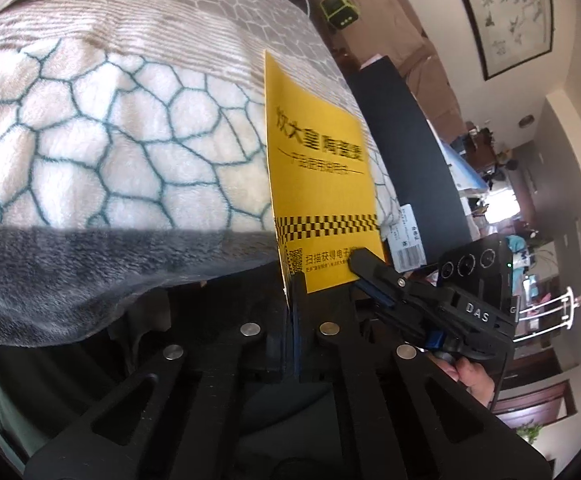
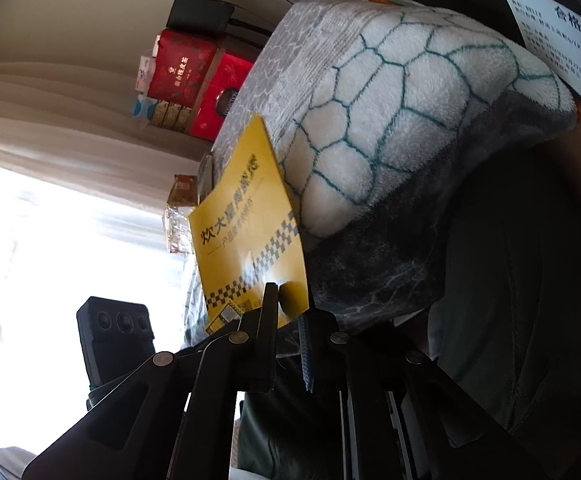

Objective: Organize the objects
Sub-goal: 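Close the left gripper on the yellow booklet and lift it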

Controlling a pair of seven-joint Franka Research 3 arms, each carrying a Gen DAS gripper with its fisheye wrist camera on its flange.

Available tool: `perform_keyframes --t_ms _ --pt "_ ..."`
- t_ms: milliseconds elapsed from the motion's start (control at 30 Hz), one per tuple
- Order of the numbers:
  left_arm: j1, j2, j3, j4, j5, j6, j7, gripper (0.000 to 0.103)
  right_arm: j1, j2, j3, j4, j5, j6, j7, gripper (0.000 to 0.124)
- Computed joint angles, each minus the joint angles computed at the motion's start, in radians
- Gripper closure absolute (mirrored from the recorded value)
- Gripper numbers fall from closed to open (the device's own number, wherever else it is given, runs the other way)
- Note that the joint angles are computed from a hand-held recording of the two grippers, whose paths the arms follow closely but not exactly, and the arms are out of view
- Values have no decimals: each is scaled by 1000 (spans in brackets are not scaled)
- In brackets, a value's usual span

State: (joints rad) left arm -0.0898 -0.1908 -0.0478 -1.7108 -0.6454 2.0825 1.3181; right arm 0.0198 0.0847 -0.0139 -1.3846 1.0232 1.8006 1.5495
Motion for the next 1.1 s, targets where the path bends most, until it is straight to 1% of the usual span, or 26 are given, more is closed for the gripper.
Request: perform_keyframes --t_ms 200,267,367,467,533,567,700,767,833,900,1100 --pt "-1 2 -2 10 -2 -2 0 102 10 -5 5 3 -30 20 -1 115" --pt "0 3 -1 13 0 -4 -3 102 15 -18 5 -9 -40 31 -11 121" --pt "2 5 -2 13 1 1 -14 102 24 -34 3 -23 -49 37 -19 122" --pt "8 -1 -3 1 14 13 -43 96 26 -28 2 -18 -2 5 -37 123" --pt "10 -2 -1 -2 15 21 -59 81 23 -23 1 -14 28 -17 -46 123" --pt "11 -3 -1 -4 20 28 -66 80 22 -23 1 -13 39 -26 -49 123" --pt "9 12 0 14 26 20 -64 81 20 -14 2 2 42 -59 -60 123" --pt "8 20 -2 25 24 12 -51 86 20 -12 4 10 35 -69 -59 123" --pt "7 24 -6 32 23 10 -36 95 23 -13 5 11 21 -67 -54 123" --pt "6 27 -12 41 41 11 -28 99 28 -16 7 12 -11 -56 -50 123" --pt "1 28 -28 55 108 23 -29 101 41 -19 11 19 -56 -35 -58 123"
